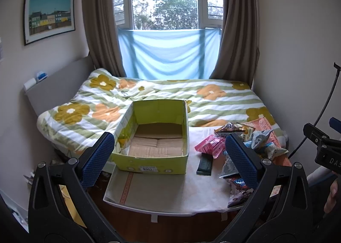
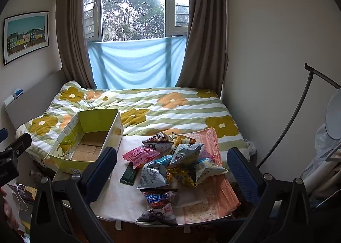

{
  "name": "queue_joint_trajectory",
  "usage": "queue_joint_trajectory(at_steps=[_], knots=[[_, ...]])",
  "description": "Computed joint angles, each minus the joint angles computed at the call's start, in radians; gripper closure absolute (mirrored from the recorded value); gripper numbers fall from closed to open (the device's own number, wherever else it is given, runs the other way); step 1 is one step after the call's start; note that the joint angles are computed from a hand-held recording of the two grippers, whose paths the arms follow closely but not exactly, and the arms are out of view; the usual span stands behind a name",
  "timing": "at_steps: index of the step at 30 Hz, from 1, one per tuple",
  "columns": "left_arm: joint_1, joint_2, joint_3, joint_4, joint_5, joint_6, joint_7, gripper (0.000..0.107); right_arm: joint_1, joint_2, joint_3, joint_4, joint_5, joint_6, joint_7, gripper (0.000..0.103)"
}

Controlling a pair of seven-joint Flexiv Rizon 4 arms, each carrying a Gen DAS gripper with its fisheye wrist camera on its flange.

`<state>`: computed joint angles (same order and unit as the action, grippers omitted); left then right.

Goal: Organize snacks

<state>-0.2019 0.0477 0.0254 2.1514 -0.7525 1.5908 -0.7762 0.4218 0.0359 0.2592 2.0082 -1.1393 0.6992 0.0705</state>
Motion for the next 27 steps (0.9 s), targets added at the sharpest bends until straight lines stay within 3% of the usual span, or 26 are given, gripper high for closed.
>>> queue_joint_trajectory(at_steps=[17, 27], knots=[[0.004, -0.012, -0.009, -0.008, -0.022, 0.0, 0.027, 0.004, 0.013, -0.019, -0.005, -0.016, -0.003, -0.005, 0.0, 0.0], [-0.004, -0.019, -0.017, -0.017, -0.097, 0.002, 0.087, 0.004, 0.015, -0.03, -0.01, -0.022, -0.009, 0.002, 0.003, 0.0]])
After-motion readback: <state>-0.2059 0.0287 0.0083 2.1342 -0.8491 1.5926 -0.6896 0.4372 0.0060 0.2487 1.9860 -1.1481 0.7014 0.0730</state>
